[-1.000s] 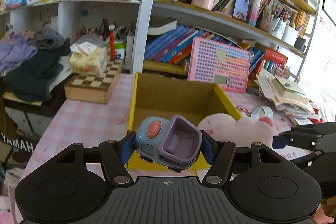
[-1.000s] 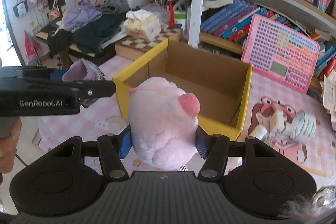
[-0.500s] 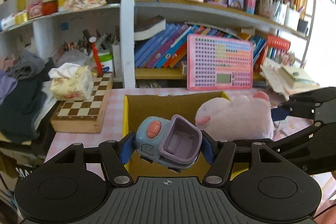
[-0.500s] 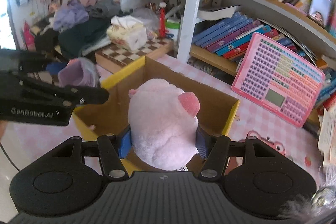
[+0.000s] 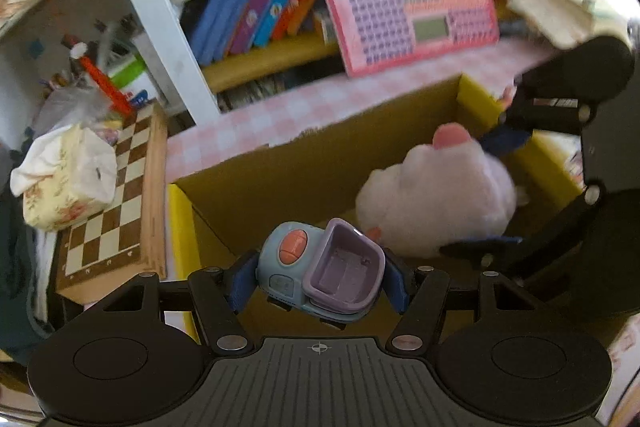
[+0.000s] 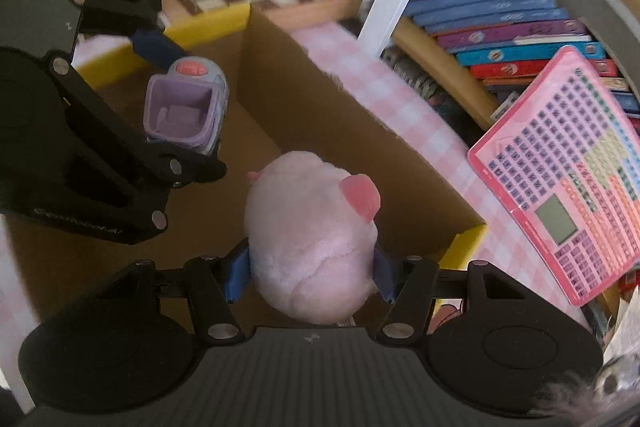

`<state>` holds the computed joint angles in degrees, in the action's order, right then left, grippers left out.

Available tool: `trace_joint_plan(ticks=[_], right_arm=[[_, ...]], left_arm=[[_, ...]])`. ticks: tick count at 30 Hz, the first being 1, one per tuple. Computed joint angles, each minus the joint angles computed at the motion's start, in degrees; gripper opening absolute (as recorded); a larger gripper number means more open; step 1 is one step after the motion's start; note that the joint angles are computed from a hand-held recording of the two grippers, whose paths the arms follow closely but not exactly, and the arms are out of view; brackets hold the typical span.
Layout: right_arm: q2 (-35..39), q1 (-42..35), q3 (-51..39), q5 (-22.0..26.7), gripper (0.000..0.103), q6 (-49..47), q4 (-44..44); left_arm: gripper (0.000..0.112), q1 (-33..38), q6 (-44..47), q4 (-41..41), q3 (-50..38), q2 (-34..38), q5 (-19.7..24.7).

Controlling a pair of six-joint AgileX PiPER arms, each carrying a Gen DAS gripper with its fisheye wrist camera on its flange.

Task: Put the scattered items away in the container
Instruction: 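Release the pig into the box with the right tool while the left tool drops the car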

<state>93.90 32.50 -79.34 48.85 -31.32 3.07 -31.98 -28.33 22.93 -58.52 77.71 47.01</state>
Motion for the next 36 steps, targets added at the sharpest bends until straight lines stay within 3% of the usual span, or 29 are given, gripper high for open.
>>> trace_joint_plan(ticks=[8,20,26,28,36], right_arm=[[6.14,0.66,-6.39,2.34,0.059,-1.58,-1.2],[7.32,-1.23,-7.12,1.87,0.061,-3.74,1.92],[6.62,-1.53,-5.95,1.48,0.063,-2.87,2.11],[6.26,-1.65,-5.61,1.54,0.065,-2.63,2.29],[1.04,-1.0,-2.1,-0.68,0.077,-3.04,2.34]], left_arm=[[0.063,0.82,3.41,-0.07,-3.88,7.03,2.31],[0.065,0.25,3.31,2.27,-5.48,9.62,3.97],[0.067,-1.3,1.71,4.45,-4.03,8.28,3.77],[0.072,-1.96,0.78,5.22,-3.6,7.37,3.82],[0.073,-5.12,-3.24,9.22,-1.44,1.94,5.13]])
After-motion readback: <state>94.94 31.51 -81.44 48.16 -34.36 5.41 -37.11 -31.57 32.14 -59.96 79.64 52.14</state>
